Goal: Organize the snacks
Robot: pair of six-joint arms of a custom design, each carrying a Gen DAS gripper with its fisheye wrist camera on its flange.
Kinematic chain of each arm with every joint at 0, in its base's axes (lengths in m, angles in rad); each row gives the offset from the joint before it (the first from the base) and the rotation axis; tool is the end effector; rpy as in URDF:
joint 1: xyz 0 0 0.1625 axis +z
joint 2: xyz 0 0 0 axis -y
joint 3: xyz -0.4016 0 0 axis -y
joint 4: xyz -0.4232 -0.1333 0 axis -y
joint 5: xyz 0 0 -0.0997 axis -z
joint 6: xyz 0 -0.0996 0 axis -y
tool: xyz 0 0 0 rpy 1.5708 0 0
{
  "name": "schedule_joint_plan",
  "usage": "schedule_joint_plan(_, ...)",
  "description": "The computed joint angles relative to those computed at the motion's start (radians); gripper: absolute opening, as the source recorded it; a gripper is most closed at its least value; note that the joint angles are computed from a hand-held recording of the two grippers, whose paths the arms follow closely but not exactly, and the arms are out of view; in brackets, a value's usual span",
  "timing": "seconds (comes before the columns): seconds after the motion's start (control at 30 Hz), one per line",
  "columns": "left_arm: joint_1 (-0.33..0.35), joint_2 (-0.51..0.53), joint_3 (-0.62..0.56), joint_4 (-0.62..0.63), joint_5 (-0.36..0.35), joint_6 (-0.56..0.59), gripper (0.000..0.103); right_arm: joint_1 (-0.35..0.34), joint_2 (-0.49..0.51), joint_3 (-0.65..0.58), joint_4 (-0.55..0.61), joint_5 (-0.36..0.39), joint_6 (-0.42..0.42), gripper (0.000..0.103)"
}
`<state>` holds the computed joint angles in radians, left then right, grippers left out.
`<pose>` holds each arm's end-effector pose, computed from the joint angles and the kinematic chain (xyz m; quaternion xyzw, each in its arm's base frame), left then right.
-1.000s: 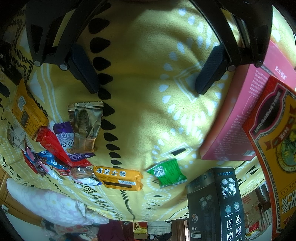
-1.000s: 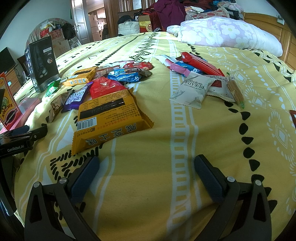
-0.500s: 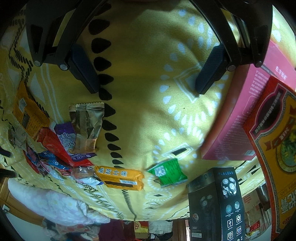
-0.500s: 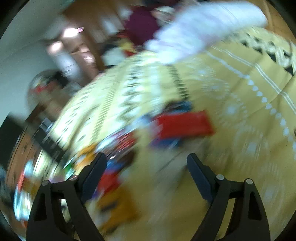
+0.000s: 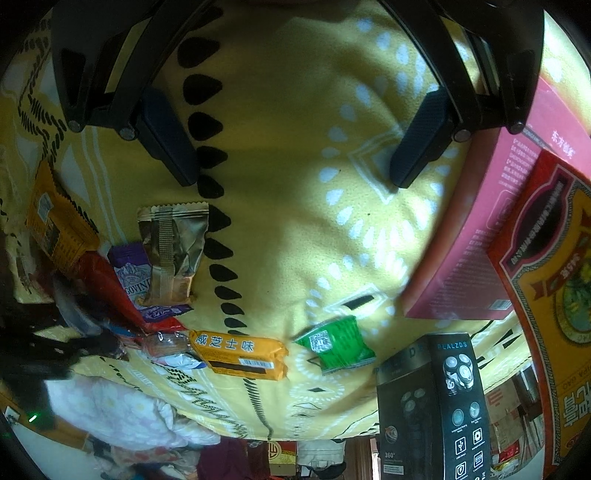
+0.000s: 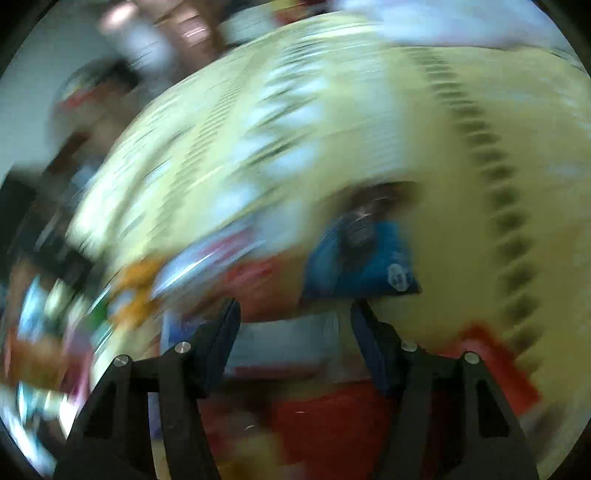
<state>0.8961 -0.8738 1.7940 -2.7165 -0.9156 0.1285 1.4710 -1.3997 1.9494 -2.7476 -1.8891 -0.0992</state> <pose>-0.2414 -0.6123 0.0790 0.3344 0.8801 -0.1888 0.2791 0.0453 -0.5728 0.3190 -0.0492 -0.9392 0.2881 0.1803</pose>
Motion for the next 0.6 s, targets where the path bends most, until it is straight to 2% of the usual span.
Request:
schedule_joint_plan(0.07,-0.001,-0.001,0.001,0.003,0.001,-0.003,0.103,0.05,-0.028,0.037,0.034,0.013,-0.013,0.068)
schedule_joint_plan(0.1,-0.001,-0.001,0.001,0.002,0.0,-0.002,0.103,0.057,-0.065,0.06,0.044,0.065,-0.018,0.068)
schedule_joint_plan(0.13,-0.001,0.0,0.0,0.002,0.0,-0.002,0.103,0.06,-0.091,0.077,0.036,0.09,-0.015,0.066)
schedule_joint_plan(0.17,-0.002,0.0,0.001,0.0,0.0,-0.002,0.103,0.063,-0.148,0.11,-0.006,0.085,-0.011,0.067)
schedule_joint_plan(0.23,-0.002,0.0,0.0,0.0,-0.002,-0.001,0.103,0.043,-0.208,0.145,-0.099,0.013,-0.024,0.071)
schedule_joint_plan(0.27,-0.002,0.0,0.001,-0.001,-0.002,-0.001,0.103,0.022,-0.238,0.165,-0.152,-0.059,-0.015,0.074)
schedule_joint_plan(0.3,-0.001,-0.001,0.001,-0.001,-0.002,-0.001,0.103,-0.031,-0.275,0.187,-0.19,-0.137,0.032,0.075)
schedule_joint_plan(0.37,-0.001,0.0,0.001,0.001,-0.002,-0.002,0.103,-0.121,-0.303,0.211,-0.199,-0.208,0.098,0.075)
schedule_joint_plan(0.4,-0.001,0.0,0.001,0.001,-0.002,-0.002,0.103,-0.171,-0.324,0.23,-0.178,-0.205,0.14,0.074)
schedule_joint_plan(0.47,-0.001,-0.001,0.001,0.0,-0.004,-0.003,0.103,-0.227,-0.322,0.254,-0.194,-0.135,0.186,0.074)
schedule_joint_plan(0.5,-0.001,-0.002,0.001,0.002,-0.005,-0.004,0.103,-0.213,-0.311,0.265,-0.242,-0.144,0.174,0.075)
schedule_joint_plan(0.53,-0.002,-0.003,0.001,0.004,-0.004,-0.006,0.103,-0.197,-0.294,0.265,-0.248,-0.122,0.175,0.075)
schedule_joint_plan(0.57,-0.003,-0.004,0.001,0.009,-0.003,-0.009,0.103,-0.182,-0.288,0.269,-0.228,-0.057,0.196,0.075)
schedule_joint_plan(0.6,-0.002,-0.006,0.001,0.011,-0.004,-0.008,0.103,-0.155,-0.277,0.286,-0.237,-0.035,0.212,0.075)
